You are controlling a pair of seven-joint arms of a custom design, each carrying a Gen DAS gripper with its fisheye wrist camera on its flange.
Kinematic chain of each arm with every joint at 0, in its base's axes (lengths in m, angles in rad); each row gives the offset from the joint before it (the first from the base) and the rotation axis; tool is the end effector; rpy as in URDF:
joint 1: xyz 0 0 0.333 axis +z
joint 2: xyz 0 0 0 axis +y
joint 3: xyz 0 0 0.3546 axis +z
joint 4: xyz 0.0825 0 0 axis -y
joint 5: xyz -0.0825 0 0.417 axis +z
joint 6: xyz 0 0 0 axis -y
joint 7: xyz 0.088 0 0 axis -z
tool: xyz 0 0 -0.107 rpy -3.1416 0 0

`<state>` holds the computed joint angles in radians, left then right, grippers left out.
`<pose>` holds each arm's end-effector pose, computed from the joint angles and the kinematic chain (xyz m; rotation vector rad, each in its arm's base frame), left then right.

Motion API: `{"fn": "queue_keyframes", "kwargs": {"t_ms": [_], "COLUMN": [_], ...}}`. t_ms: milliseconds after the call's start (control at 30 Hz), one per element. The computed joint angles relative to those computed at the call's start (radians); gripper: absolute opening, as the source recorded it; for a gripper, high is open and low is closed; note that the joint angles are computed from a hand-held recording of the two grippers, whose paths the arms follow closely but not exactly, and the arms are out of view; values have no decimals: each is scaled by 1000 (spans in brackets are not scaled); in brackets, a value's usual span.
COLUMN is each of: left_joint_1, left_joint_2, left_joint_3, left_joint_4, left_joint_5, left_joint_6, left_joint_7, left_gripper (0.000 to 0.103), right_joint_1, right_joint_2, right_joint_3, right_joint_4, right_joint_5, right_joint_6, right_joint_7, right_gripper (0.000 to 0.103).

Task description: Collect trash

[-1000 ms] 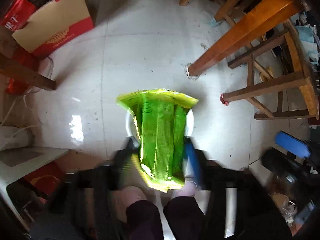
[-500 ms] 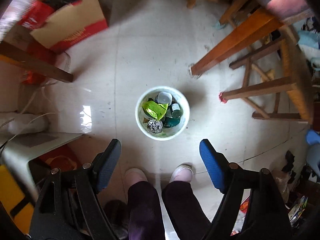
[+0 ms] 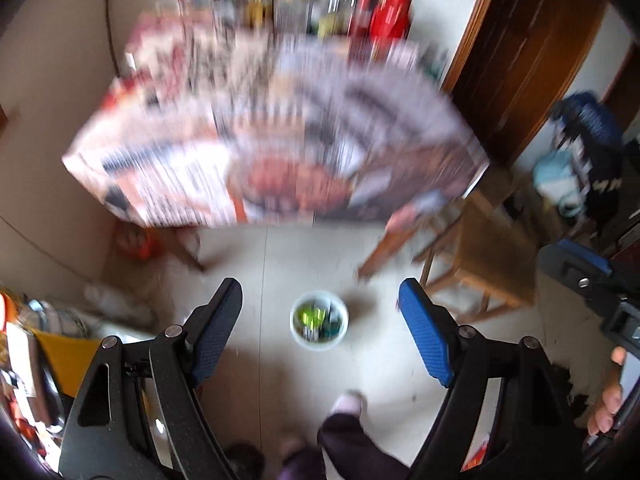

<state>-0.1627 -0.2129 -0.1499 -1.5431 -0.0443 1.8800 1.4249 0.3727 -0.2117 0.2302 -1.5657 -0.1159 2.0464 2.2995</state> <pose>0.4925 -0.1773 0.8298 -1.7950 2.1307 -0.6741 0.4316 0.3156 0.8383 -1.6543 1.8237 -0.3155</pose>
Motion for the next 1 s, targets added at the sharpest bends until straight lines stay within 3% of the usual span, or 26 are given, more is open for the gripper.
{"fn": "queue_keyframes", "kwargs": {"t_ms": [200,300,433,500,567,700,1000], "left_joint_1": [-14,-29,-52,-59,-64,-90,-116], "left_joint_2": [-119,-211,-315,-373,-411,-452,-484], "left_joint_3": [43,73,96,102,106,132,145], "left_joint_4": [76,42,7,-25,-46,-50,-62], "left_joint_5": [-72,-105,-111,-100,-90,-94,-85], "left_joint_6": [85,144,175,193,196,161,159], "left_joint_7": [80,129,156,163,151,142,148], "left_gripper": [80,80,86,95,101,101,102], "right_joint_1": [-11,-12,4,10,5,-3,13], "right_joint_2": [-44,-43,-45,-53,-60,-68,-52], "right_joint_3": [96,166,240,262,293,332,374], "right_joint_4": [112,183,234,240,245,249,293], "right_joint_5": [-194,-314,-433,-473,-524,-579,-617], "right_joint_6": [9,-18,-36,-46,-65,-90,-169], "right_joint_7": [93,141,205,221,247,288,300], "right_gripper": [56,58,72,84,103,103,103]}}
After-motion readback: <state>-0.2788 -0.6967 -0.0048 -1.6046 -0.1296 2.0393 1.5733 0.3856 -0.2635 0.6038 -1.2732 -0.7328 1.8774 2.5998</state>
